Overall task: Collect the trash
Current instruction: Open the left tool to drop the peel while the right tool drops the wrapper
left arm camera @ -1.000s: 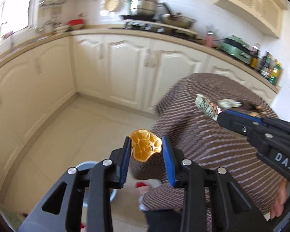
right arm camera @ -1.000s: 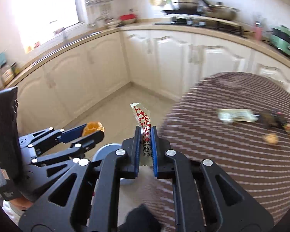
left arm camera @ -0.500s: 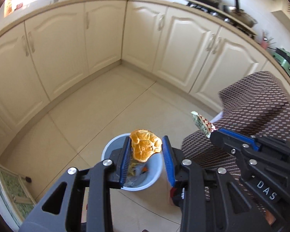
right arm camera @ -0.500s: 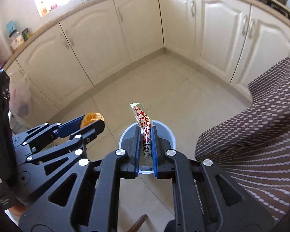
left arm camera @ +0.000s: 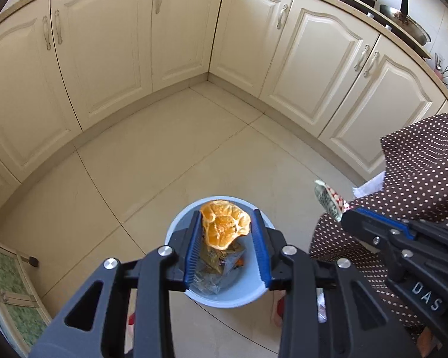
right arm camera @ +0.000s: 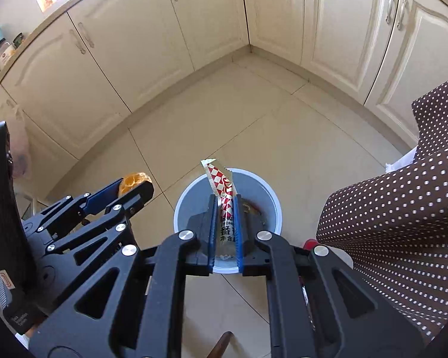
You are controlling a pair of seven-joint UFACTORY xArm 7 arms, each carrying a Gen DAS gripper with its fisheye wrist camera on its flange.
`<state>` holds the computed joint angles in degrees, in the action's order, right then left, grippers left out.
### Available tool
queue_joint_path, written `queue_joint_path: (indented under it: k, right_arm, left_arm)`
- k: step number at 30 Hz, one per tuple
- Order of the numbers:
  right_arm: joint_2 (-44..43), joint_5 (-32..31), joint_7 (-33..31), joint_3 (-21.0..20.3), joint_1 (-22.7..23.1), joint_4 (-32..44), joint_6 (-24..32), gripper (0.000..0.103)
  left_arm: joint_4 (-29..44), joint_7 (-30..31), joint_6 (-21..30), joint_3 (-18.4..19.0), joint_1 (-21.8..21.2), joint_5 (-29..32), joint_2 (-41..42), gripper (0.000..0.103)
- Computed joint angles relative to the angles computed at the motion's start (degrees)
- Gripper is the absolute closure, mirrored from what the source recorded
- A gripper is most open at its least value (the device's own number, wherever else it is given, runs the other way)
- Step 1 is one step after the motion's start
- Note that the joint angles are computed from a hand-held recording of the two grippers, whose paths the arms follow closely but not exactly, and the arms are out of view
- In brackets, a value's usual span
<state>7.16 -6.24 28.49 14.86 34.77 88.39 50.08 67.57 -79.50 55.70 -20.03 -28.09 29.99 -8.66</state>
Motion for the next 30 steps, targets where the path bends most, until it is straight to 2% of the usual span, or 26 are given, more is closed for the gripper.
queue_joint_path:
  k: [3, 6, 9, 13, 30]
  right_arm:
    - [1.03, -0.6, 1.12, -0.02, 0.39, 0.25, -0.57, 0.092]
    - [1.04, -0.6, 1.2, -0.16, 0.38, -0.36, -1.3, 0.092]
    - [1.28, -0.78, 1.46, -0.26, 0.46, -0.14, -1.43, 0.092]
    - [1.43, -0.51, 1.07, -0.28, 0.34, -0.08, -1.58, 0.092]
    - [2.76, -0.63, 1.17, -0.45, 1.01, 1.49, -2.28, 0.092]
  left_arm:
    - [-0.17, -1.14, 0.78, -0.45, -0.07, 1.83, 0.19, 0.068]
    - [-1.05, -1.73, 0.29, -0.33, -0.2, 1.81, -0.36, 0.058]
    - [-1.54, -2.5, 1.08, -0.58, -0.03, 2.81, -0.76, 0.056]
    - [-2.29, -3.06, 1.55, -0.64, 0.21, 2.89, -1.69, 0.047]
    - [-3.29, -3.38, 3.01, -1.37, 1.18, 2.97, -3.29, 0.044]
